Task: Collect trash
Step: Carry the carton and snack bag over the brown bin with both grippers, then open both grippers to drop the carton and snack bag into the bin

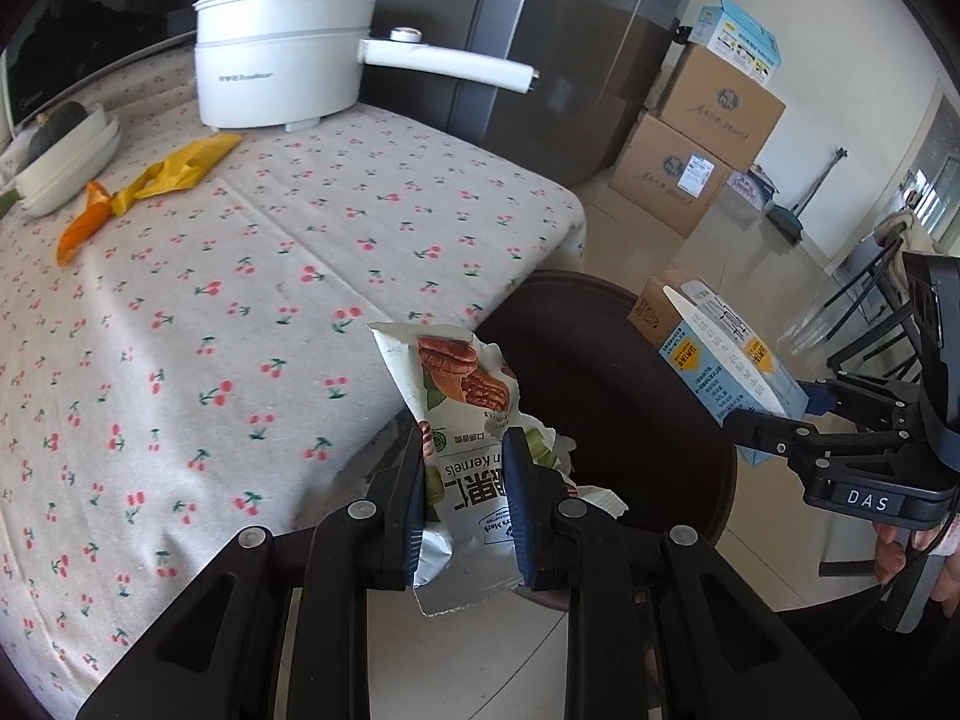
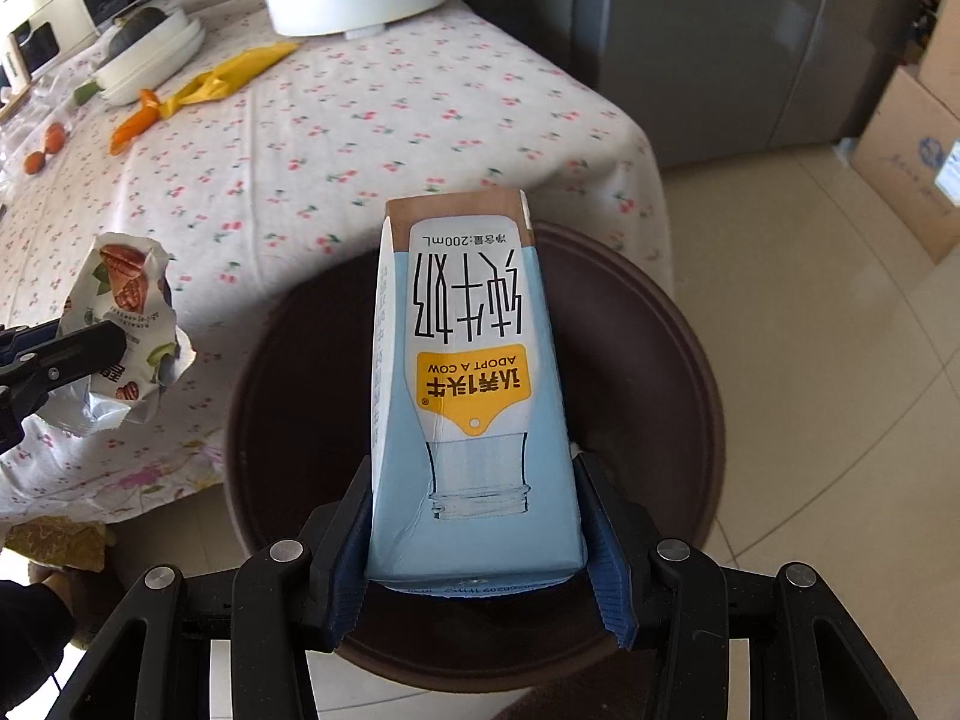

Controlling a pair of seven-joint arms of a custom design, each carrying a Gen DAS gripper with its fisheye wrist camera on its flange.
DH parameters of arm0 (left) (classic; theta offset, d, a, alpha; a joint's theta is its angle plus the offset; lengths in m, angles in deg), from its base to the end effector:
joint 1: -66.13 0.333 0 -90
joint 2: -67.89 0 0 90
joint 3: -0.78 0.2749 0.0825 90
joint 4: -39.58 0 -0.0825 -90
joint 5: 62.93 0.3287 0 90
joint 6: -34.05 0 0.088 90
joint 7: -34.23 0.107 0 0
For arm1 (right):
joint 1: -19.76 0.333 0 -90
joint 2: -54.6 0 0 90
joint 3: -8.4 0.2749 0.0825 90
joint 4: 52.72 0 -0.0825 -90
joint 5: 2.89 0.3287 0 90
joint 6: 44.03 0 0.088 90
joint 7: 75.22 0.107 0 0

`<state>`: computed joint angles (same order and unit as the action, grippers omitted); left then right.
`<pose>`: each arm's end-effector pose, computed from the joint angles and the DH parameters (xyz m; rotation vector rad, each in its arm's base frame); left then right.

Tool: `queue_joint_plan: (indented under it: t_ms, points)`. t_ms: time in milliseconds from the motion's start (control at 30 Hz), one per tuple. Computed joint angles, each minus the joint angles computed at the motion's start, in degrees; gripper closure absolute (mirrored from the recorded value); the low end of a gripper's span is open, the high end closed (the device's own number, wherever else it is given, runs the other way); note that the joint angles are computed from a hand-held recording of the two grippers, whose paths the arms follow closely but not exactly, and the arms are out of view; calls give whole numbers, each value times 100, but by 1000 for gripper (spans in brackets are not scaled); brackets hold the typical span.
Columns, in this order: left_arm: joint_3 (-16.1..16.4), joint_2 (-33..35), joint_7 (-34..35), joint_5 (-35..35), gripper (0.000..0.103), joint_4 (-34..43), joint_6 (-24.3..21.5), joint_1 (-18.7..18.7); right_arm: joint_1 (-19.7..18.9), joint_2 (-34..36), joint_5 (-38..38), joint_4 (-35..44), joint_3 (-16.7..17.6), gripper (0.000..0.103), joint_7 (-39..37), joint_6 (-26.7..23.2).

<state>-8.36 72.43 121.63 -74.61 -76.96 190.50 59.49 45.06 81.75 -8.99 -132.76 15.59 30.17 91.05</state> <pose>0.5427 -0.1434 0.4649 -1.9022 2.0288 -0.8421 0.5703 0.3414 0.4701 -2.1808 1.5631 -0.2918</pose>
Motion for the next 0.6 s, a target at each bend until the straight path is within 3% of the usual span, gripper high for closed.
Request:
queue_joint_plan:
  t_ms: [267,333,400,600]
  points:
    - [-43,609,-20,188,70,580,22,-185,-269,-338,91,-640,-70,49,45,193]
    - [-7,717,-122,279,49,736,-81,-226,-313,-366,104,-704,-74,49,58,191]
    - [84,765,-375,501,20,794,-74,-298,-354,-383,119,-745,-75,49,49,189]
    - [279,703,-956,1242,5,764,-115,-380,-397,-297,142,-656,-63,49,11,144]
